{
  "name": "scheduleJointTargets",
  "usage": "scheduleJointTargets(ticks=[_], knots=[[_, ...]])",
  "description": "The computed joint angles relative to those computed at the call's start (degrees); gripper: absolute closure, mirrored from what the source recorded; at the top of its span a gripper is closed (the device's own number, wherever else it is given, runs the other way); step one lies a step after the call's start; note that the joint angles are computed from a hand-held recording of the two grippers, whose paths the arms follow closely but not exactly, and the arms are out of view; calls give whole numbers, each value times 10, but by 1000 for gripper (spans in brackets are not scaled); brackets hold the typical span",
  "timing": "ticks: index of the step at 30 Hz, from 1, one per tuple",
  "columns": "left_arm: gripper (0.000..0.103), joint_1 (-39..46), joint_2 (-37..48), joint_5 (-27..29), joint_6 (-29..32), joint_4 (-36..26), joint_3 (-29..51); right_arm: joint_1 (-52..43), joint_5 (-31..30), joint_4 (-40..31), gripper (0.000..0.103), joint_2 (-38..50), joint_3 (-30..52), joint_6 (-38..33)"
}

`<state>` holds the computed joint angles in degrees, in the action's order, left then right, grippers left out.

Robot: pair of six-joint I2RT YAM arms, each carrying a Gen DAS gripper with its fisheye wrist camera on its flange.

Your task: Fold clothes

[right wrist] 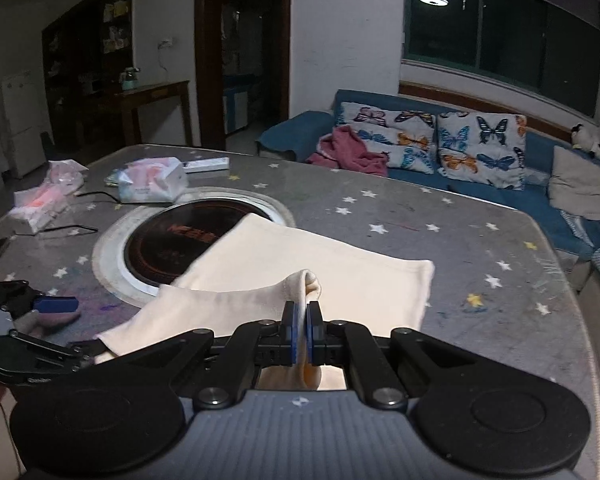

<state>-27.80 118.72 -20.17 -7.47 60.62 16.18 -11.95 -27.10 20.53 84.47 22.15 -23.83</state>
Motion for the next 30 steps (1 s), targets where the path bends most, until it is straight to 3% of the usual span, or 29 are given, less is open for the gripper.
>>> scheduleJointTargets(ticks=[3, 11, 17, 21, 24, 30], knots=[[42, -1, -1, -2, 7, 5, -4, -11, 13, 7, 99, 14, -3, -9], [40, 26, -36, 46, 36, 2, -34, -35, 46, 49, 97, 162, 20, -20], [38, 64, -128, 78, 61, -33, -55, -60, 10, 44, 96, 129, 17, -32], [40, 64, -142, 107, 49, -70, -12, -38, -7, 52, 96, 153, 34, -31], [43, 52, -104, 127, 44, -75, 38, -15, -1, 75, 96, 190, 46, -25], [61, 48, -12, 170, 49, -102, 148, -18, -2, 72, 96, 236, 73, -16]])
